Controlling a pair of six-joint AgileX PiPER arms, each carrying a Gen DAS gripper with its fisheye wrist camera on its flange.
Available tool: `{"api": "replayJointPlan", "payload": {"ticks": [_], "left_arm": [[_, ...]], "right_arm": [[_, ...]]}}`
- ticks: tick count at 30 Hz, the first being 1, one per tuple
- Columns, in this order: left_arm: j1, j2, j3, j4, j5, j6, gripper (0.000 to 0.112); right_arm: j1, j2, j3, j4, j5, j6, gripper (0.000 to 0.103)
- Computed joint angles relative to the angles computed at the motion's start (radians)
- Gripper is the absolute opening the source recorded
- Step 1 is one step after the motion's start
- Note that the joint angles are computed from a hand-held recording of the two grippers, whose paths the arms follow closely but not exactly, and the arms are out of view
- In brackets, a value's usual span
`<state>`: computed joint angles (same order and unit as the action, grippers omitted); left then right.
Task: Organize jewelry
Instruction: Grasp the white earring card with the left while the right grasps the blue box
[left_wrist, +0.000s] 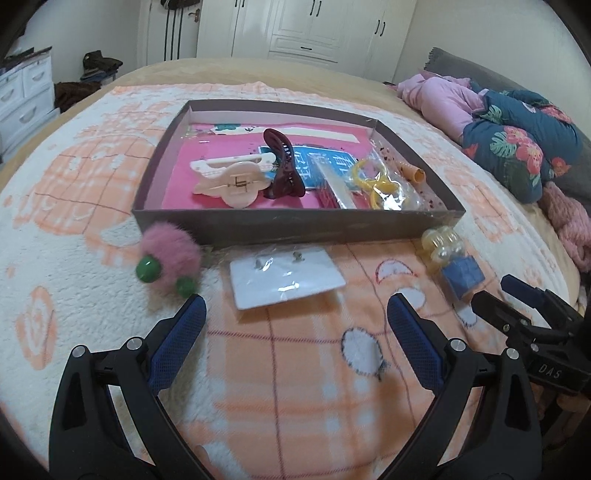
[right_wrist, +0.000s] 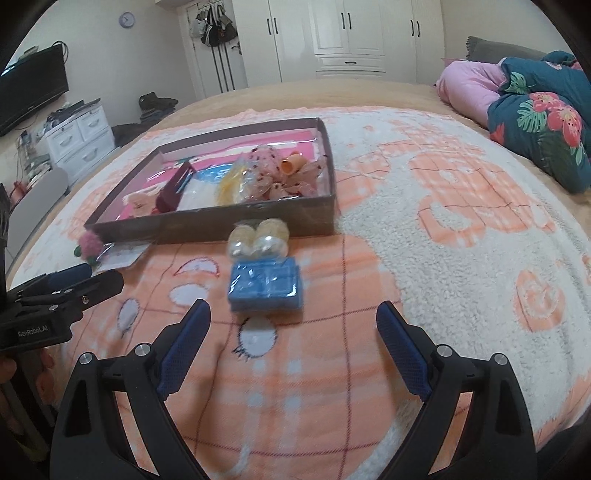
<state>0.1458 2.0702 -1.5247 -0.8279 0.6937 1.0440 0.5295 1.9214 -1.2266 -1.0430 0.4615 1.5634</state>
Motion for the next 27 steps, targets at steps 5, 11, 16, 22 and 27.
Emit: {"api": "replayJointPlan", "payload": {"ticks": [5, 11, 16, 22, 27], "left_arm": [[-0.018, 0.023, -0.035, 0.029, -0.002, -0.041, 0.09], [-0.032, 0.046, -0.072, 0.048, -0.006, -0.096, 0.09], [-0.053, 0.064, -0.096, 0.065, -0.023, -0.126, 0.07], [-0.087, 0.055, -0.07, 0.108, -0.078, -0.123, 0.059], [-0.07, 0.05, -0.066, 0.067, -0.04, -0.077, 0.059]], "right_arm": [[-0.013, 0.035, -0.045, 0.03, 0.005, -0.059, 0.087], [-0.026, 0.092, -0.117, 0.137, -0.008, -0.219, 0.067], [-0.038, 0.091, -0.113, 0.203, -0.043, -0.29, 0.043], [-0.059, 0.061, -0.078, 0.247, -0.097, -0.292, 0.043], [-0.07, 0.026, -0.041, 0.295, -0.152, -0.323, 0.043]]}}
